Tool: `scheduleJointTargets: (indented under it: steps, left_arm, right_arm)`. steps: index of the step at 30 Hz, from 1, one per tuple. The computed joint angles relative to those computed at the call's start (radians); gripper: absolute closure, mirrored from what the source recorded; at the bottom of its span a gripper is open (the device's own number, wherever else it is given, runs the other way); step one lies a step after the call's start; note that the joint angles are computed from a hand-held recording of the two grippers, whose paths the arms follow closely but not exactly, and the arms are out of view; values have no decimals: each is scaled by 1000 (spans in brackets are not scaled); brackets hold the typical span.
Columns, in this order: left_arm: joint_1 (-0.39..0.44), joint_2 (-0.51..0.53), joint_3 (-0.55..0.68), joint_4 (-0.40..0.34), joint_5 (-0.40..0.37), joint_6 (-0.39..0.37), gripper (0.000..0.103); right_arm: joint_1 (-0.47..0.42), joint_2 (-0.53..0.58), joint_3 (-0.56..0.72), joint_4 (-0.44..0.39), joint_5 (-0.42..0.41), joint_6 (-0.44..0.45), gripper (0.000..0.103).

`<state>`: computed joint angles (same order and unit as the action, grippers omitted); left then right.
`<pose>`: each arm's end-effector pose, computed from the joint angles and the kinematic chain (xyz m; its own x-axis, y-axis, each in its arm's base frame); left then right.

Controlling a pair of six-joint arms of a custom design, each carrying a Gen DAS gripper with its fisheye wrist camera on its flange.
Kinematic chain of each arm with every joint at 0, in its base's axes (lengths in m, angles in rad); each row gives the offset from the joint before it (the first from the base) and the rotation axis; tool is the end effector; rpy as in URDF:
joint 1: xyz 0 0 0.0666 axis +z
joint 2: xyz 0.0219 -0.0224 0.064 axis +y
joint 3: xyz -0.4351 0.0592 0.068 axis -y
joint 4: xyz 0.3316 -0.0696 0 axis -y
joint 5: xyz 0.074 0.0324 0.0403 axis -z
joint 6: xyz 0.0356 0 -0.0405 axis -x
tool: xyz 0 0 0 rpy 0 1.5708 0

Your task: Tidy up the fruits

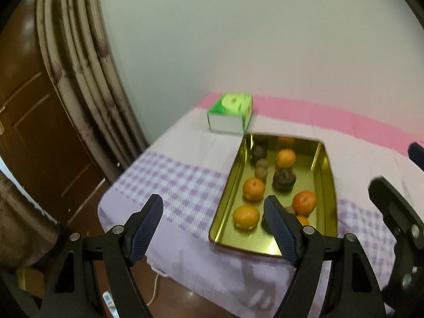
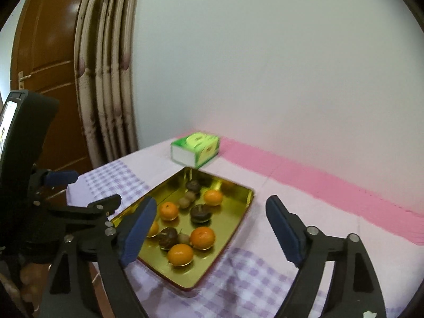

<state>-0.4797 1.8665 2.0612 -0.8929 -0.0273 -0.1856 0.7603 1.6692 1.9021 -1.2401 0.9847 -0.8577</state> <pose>0.5529 -0.2870 0.5206 -0.4788 0.4570 -0.7496 0.5404 0.8263 0.1586 0.3865 0.3261 0.5541 -0.4451 0.1540 -0.8821 0.4249 0.9035 -0.0567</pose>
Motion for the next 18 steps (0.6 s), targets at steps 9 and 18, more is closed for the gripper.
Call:
scheduleJointTargets:
  steps: [9,18]
  left_arm:
    - [13,-115,-103,146,43,21,8]
    - [47,-219,-163,282,145,58,0]
  right_arm:
    - [73,-13,51,-121,119,-71,12]
    - [113,-20,91,-218,198,-157,7]
